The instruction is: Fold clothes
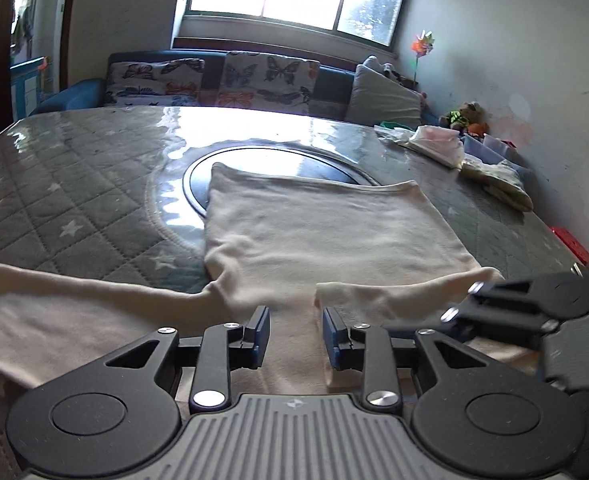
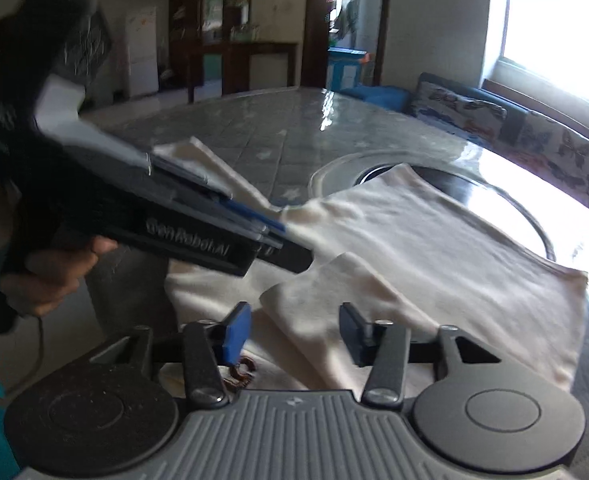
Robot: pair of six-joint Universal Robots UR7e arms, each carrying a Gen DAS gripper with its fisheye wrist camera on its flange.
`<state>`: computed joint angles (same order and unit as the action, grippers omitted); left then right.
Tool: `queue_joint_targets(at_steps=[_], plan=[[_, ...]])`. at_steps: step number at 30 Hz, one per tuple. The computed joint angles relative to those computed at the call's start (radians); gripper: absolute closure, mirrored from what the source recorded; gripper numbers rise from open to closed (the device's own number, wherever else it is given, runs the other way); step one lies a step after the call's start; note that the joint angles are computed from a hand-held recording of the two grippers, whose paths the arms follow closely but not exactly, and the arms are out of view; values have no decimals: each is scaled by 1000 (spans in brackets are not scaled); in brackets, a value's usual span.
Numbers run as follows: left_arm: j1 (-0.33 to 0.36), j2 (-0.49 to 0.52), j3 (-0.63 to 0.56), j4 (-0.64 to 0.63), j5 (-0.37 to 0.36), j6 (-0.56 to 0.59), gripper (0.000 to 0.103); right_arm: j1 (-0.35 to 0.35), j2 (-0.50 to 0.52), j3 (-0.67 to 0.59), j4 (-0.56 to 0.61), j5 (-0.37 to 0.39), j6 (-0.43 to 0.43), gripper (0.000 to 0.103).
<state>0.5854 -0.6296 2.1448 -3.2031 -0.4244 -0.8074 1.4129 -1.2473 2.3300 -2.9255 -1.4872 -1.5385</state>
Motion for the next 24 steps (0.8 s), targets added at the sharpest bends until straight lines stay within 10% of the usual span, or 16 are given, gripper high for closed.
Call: queue_joint_targets(at_steps=[4, 15, 24], plan=[[-4, -7, 14, -2, 16, -31, 63, -13, 7, 16, -60, 20, 0, 95], [1, 51, -55, -84, -34, 117, 50, -176, -177, -12, -252, 223, 160, 99], [7, 101, -128, -40, -98, 206, 46, -302, -137, -92, -559, 98, 268, 94]])
